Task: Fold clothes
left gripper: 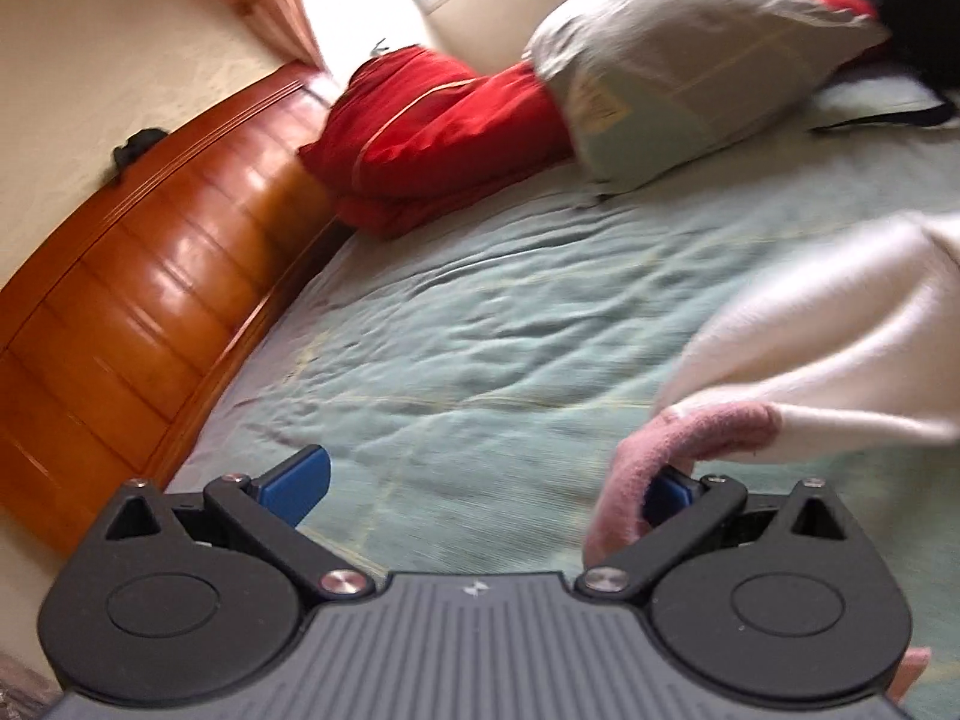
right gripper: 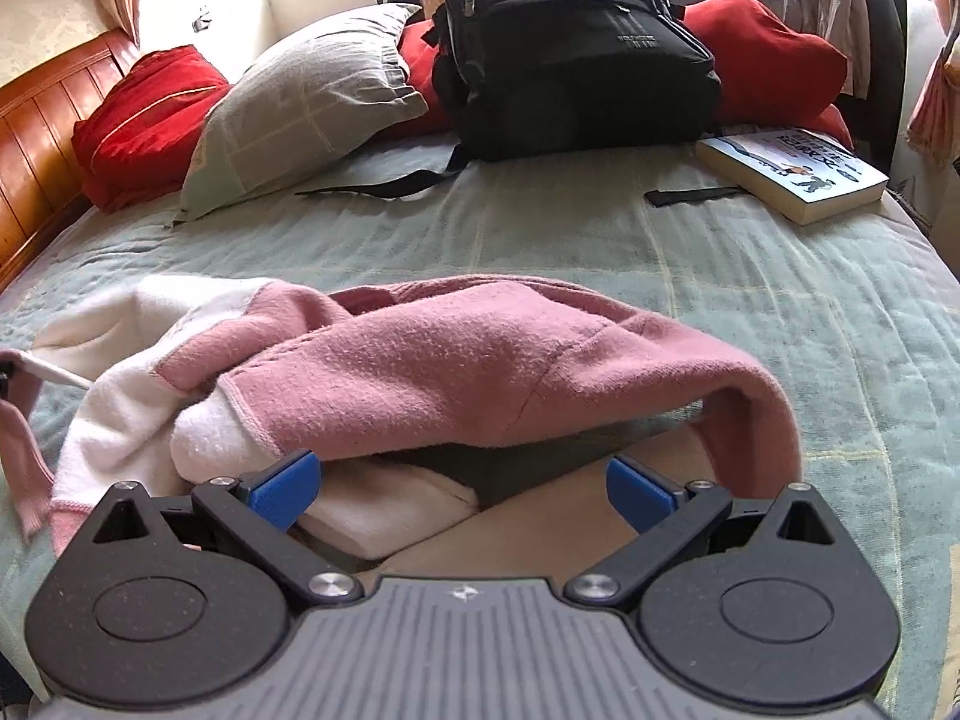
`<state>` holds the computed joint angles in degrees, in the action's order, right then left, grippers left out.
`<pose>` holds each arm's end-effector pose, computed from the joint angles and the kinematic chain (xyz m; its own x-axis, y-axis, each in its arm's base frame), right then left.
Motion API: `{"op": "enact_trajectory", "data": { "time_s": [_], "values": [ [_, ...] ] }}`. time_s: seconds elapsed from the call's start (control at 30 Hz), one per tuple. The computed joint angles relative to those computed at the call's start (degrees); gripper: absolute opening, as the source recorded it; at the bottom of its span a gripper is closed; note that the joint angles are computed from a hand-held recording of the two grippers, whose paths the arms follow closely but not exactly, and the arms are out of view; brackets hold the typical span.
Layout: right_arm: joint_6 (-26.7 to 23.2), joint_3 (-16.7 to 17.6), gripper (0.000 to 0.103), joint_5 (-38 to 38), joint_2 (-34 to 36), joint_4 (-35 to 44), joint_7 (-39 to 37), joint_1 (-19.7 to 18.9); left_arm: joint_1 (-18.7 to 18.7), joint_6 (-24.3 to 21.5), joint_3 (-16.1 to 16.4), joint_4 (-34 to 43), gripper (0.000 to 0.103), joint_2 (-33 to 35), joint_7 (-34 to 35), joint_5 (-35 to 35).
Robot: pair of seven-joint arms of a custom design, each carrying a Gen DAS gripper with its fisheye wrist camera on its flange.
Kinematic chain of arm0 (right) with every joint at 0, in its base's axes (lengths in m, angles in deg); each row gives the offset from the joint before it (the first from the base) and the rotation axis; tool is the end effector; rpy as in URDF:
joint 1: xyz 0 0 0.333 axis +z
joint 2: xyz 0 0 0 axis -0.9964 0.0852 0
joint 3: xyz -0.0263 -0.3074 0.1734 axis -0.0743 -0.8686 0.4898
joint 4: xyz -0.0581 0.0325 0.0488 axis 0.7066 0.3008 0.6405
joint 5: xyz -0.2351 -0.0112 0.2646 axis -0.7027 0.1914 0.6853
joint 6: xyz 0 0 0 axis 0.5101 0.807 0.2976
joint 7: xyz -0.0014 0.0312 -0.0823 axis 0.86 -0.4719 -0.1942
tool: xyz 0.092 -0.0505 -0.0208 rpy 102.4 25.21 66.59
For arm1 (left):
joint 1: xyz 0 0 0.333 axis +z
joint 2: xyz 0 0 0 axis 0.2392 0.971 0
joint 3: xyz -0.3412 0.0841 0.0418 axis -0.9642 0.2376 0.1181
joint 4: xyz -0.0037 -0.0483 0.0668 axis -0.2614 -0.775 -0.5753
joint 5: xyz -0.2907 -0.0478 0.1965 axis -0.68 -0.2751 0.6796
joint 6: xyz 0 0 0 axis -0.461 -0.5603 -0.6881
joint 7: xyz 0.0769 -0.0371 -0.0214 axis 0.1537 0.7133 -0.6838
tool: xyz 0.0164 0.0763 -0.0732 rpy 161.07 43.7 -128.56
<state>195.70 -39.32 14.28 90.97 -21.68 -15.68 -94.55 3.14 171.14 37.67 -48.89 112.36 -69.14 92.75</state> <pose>0.6859 -0.0733 0.3855 0.2316 -0.9597 -0.1591 -0.7432 -0.0691 -0.6654 0.6741 -0.0821 0.3821 0.3655 -0.7394 -0.5654 -0.7702 0.1007 -0.6297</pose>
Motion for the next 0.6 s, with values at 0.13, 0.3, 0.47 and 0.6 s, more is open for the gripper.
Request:
{"op": "enact_trajectory", "data": {
  "time_s": [0.13,0.3,0.47,0.6],
  "values": [
    [0.38,-0.69,0.103,-0.97,0.3,0.28,1.37,0.38,0.9,-2.27,1.17,1.99,0.103,1.17,0.28,-1.06],
    [0.97,-1.62,0.103,-3.33,0.92,0.69,4.32,0.83,1.72,-4.26,2.36,3.09,0.103,1.93,-0.35,-0.36],
    [0.83,-1.6,0.103,-5.44,1.53,0.91,6.53,0.76,1.4,-3.07,3.1,1.71,0.103,1.35,-4.89,5.62],
    [0.62,-0.98,0.103,-6.17,1.62,0.63,7.01,0.43,3.13,0.8,1.24,0.43,0.103,0.51,-1.33,5.16]
  ]
}}
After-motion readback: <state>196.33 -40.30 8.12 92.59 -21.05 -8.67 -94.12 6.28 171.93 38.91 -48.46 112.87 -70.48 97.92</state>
